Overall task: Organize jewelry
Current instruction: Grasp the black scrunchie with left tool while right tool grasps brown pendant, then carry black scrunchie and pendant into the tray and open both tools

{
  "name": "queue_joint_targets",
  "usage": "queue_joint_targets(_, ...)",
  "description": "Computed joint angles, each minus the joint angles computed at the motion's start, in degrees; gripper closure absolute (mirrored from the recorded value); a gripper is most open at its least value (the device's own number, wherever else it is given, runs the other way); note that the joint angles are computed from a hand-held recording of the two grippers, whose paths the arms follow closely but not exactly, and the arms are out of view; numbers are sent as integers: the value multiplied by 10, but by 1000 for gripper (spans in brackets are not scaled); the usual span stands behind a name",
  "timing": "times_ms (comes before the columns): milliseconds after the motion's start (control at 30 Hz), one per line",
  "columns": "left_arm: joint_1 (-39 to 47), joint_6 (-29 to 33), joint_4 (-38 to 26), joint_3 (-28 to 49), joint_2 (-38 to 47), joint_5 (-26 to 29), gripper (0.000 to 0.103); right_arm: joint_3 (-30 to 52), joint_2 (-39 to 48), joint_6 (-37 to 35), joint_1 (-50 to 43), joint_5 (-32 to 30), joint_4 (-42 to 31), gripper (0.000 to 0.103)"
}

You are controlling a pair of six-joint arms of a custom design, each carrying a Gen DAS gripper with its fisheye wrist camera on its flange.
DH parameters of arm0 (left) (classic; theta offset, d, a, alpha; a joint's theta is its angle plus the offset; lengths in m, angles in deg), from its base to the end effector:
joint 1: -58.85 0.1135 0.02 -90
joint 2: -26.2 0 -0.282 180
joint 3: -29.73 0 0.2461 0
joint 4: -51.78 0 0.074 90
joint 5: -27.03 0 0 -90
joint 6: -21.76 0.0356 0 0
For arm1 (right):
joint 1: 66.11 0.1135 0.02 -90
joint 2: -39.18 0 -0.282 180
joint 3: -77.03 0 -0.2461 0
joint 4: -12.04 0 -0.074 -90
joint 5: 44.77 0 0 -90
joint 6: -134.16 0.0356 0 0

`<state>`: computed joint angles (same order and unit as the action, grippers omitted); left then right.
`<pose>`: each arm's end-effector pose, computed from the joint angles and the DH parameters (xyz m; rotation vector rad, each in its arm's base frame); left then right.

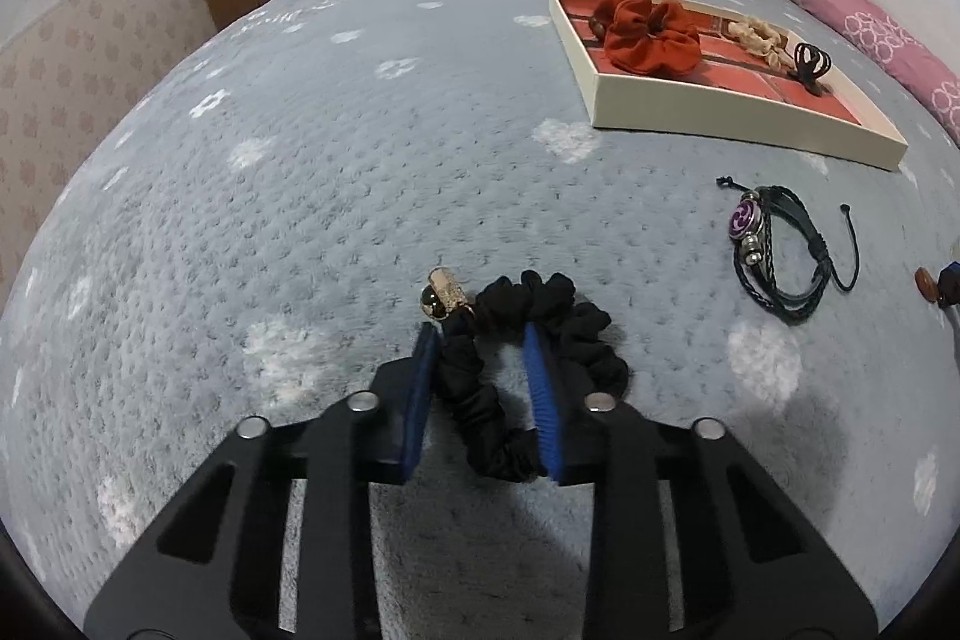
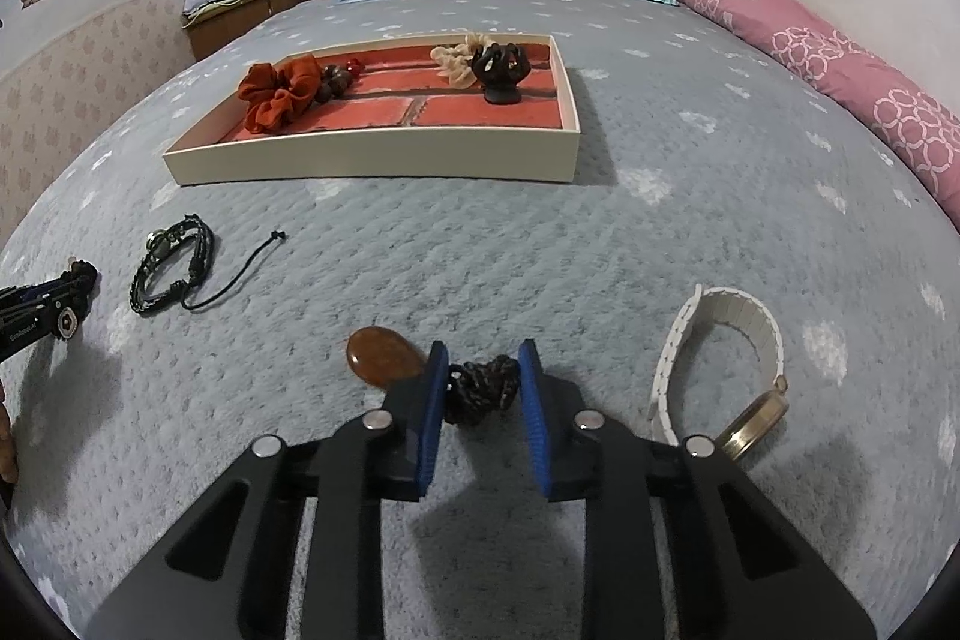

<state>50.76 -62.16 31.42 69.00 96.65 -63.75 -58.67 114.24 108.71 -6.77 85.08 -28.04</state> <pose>0.2024 -0.0283 0.1660 0.2989 2.4521 0.0017 0.1175 0.1536 0.1644 0.2534 2.3692 -0.0512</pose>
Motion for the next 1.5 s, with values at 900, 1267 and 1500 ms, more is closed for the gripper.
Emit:
queue_joint_targets(900,-25,-43,-112,56,-106,0,94,30,-21,-9,-3,14,-38,84)
queue_joint_targets(1267,-79,-83,-131,137,-66,-15,94,91,-19,-88,-45,12,-56,84)
queue_joint_targets(1500,-122,-103,-132,189,-25,-36,94,130,-20,-142,-78,7,-64,85)
